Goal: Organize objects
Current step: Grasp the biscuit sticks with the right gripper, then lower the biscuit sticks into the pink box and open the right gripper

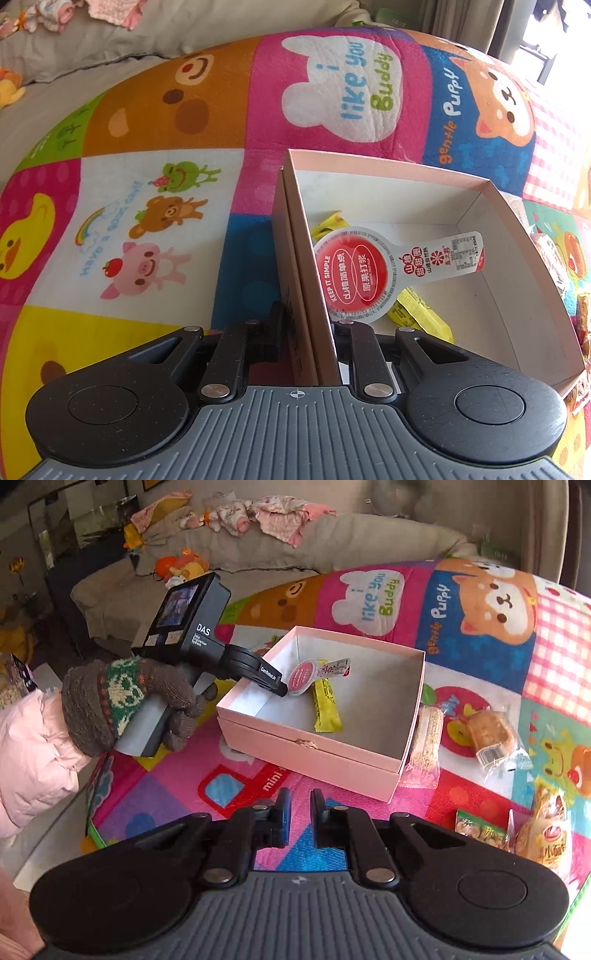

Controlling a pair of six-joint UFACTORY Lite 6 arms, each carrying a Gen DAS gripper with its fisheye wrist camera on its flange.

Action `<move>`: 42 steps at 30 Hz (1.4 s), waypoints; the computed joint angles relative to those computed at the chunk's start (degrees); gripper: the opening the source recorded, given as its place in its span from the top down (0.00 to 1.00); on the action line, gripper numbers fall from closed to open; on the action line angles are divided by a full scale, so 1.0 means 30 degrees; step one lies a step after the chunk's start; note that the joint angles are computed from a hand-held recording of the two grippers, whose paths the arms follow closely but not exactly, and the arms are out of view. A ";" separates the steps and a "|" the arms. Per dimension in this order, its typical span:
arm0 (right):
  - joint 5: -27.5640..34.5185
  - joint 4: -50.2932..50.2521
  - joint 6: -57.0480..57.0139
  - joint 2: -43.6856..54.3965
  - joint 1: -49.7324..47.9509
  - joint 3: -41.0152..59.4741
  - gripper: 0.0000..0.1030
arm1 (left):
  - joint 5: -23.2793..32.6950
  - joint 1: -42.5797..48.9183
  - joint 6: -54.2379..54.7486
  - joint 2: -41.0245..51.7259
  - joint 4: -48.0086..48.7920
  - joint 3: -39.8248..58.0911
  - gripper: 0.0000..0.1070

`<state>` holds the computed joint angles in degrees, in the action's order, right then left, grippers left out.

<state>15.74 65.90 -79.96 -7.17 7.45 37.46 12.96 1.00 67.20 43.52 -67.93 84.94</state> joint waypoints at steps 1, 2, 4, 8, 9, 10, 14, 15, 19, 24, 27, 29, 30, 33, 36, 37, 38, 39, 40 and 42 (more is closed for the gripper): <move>-0.0286 -0.1191 0.0883 0.0251 0.0207 -0.0080 0.78 | 0.0008 0.0005 0.0079 -0.0002 -0.0072 -0.0010 0.82; -0.0522 -0.2763 0.2088 0.0551 0.0311 -0.0278 0.72 | 0.0008 0.0005 0.0079 -0.0002 -0.0072 -0.0010 0.82; -0.0922 -0.4621 0.3586 0.0431 0.0391 -0.1133 0.41 | -0.0007 0.0006 0.0321 -0.0028 -0.0256 -0.0061 0.82; -0.0066 -0.5754 0.4655 -0.0981 -0.0917 -0.2966 0.39 | -0.0073 -0.0014 0.0593 -0.0064 -0.0530 -0.0141 0.82; 0.0444 -0.5558 0.4631 -0.1261 -0.1416 -0.3223 0.39 | -0.0131 -0.0042 0.0741 -0.0105 -0.0687 -0.0215 0.82; 0.1002 -0.5176 0.4403 -0.1389 -0.1903 -0.3417 0.39 | -0.0193 -0.0068 0.1027 -0.0147 -0.0978 -0.0311 0.82; 0.1841 -0.3681 0.3147 -0.1550 -0.2495 -0.4596 0.39 | -0.0261 -0.0110 0.1013 -0.0167 -0.1032 -0.0354 0.82; 0.1750 -0.3365 0.2984 -0.1328 -0.2342 -0.4739 0.39 | -0.0276 -0.0128 0.0811 -0.0163 -0.0835 -0.0332 0.82; 0.0873 -0.1693 0.1864 -0.0273 -0.1240 -0.4886 0.44 | -0.0281 -0.0144 0.0528 -0.0178 -0.0573 -0.0307 0.82; 0.1049 -0.2070 0.2199 -0.0444 -0.1281 -0.4704 0.75 | -0.0307 -0.0165 0.0194 -0.0160 -0.0319 -0.0261 0.82; 0.1743 -0.1870 0.2015 0.0048 -0.2100 -0.4045 0.77 | -0.0310 -0.0155 0.0270 -0.0172 -0.0380 -0.0286 0.82; 0.2063 -0.1625 0.1980 -0.0086 -0.2431 -0.3590 0.78 | -0.0299 -0.0148 0.0353 -0.0176 -0.0465 -0.0300 0.82; 0.2332 -0.1192 0.1744 -0.0138 -0.2672 -0.3145 0.78 | -0.0297 -0.0143 0.0485 -0.0183 -0.0589 -0.0320 0.82; 0.3385 -0.0086 0.1293 -0.0127 -0.3243 -0.1609 0.78 | -0.0248 -0.0114 0.0611 -0.0172 -0.0725 -0.0311 0.82; 0.4082 0.0804 0.1015 0.0666 -0.3452 0.0497 0.78 | -0.0112 -0.0022 0.0932 -0.0210 -0.0936 -0.0376 0.82; 0.4110 0.1110 0.0981 0.0822 -0.3411 0.1034 0.78 | -0.0012 0.0009 0.0333 -0.0161 -0.0379 -0.0240 0.82; 0.4024 0.1742 0.0813 0.1408 -0.3228 0.2023 0.78 | 0.0083 0.0019 -0.0475 -0.0127 0.0424 -0.0097 0.82; 0.4082 0.2371 0.0515 0.1958 -0.3189 0.2940 0.78 | 0.0178 0.0025 -0.1132 -0.0097 0.1146 0.0038 0.82; 0.4141 0.2990 0.0276 0.2643 -0.3107 0.3933 0.78 | 0.0320 0.0056 -0.1679 -0.0078 0.1759 0.0145 0.82; 0.4208 0.3851 0.0424 0.4085 -0.2786 0.5875 0.78 | 0.0597 0.0124 -0.2448 -0.0075 0.2621 0.0264 0.82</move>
